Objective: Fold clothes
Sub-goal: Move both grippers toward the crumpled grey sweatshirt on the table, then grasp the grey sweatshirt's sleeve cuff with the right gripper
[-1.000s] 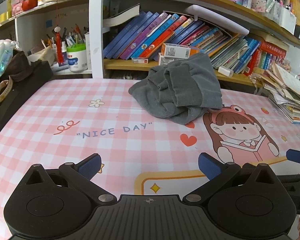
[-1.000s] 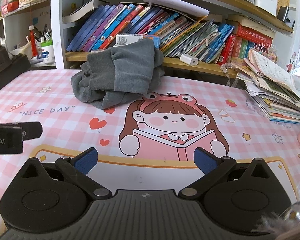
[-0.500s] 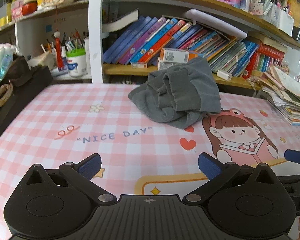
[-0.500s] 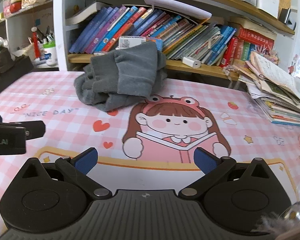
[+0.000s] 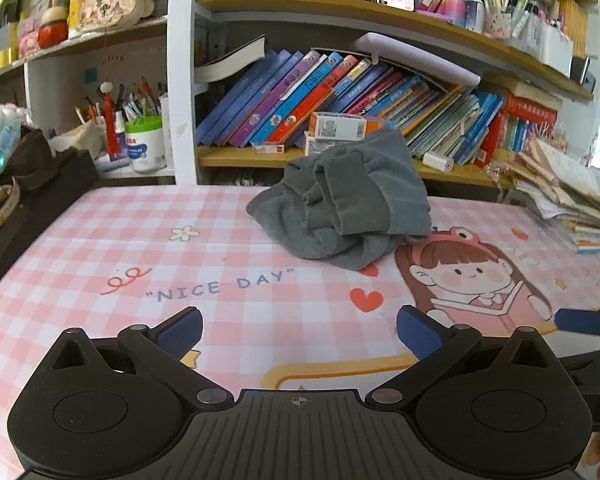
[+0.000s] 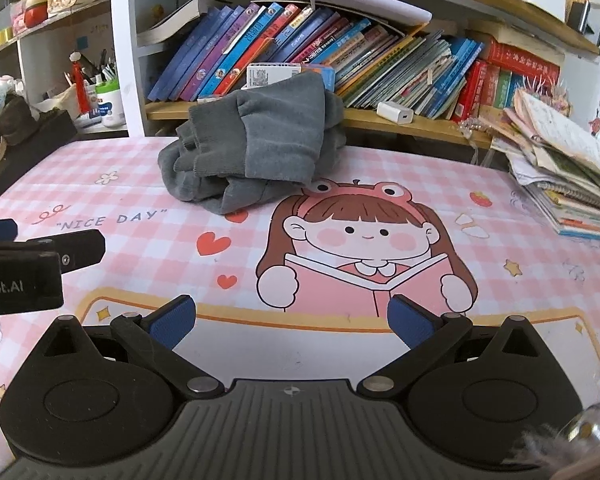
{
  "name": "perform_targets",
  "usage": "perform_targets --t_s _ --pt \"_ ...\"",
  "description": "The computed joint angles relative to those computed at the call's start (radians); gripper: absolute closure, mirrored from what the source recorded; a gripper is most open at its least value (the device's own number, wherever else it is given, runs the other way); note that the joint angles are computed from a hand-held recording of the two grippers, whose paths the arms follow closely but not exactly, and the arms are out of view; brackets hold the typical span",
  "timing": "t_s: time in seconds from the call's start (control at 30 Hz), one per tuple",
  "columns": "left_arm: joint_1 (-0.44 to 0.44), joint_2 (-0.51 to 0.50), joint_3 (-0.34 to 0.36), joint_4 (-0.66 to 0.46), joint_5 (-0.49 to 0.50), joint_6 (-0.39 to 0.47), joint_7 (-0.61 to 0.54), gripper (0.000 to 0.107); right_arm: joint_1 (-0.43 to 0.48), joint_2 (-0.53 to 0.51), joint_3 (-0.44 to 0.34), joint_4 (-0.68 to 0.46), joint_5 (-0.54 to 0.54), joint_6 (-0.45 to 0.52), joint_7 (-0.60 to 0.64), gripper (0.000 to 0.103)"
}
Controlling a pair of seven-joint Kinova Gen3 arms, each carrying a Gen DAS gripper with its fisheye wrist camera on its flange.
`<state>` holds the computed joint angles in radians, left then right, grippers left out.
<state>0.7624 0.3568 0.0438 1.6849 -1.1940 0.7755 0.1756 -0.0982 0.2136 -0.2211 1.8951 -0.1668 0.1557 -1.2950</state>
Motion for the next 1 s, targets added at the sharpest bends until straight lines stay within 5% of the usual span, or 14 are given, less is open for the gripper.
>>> perform_targets --t_s 0.07,0.2,0.83,1.0 --pt "-0.017 -0.012 0.005 0.012 0.007 -0.048 -0.007 0.004 -0.022 0.001 0.023 0.001 0.017 -0.002 -0.015 0.0" --pt "-0.047 -0.019 0.014 -0.004 0.088 -0.103 -0.094 0.004 0.074 0.015 -0.072 -0.009 -0.039 0.011 0.053 0.0" --pt "-0.053 0.071 -0.066 -0.18 0.244 -0.009 -0.31 0.004 0.144 0.189 -0.146 -0.261 -0.118 0.1 0.243 0.002" --pt "-0.045 0.085 -0.085 -0.209 0.273 0.018 -0.32 0.004 0.123 0.26 -0.149 -0.375 -0.118 0.146 0.309 0.014"
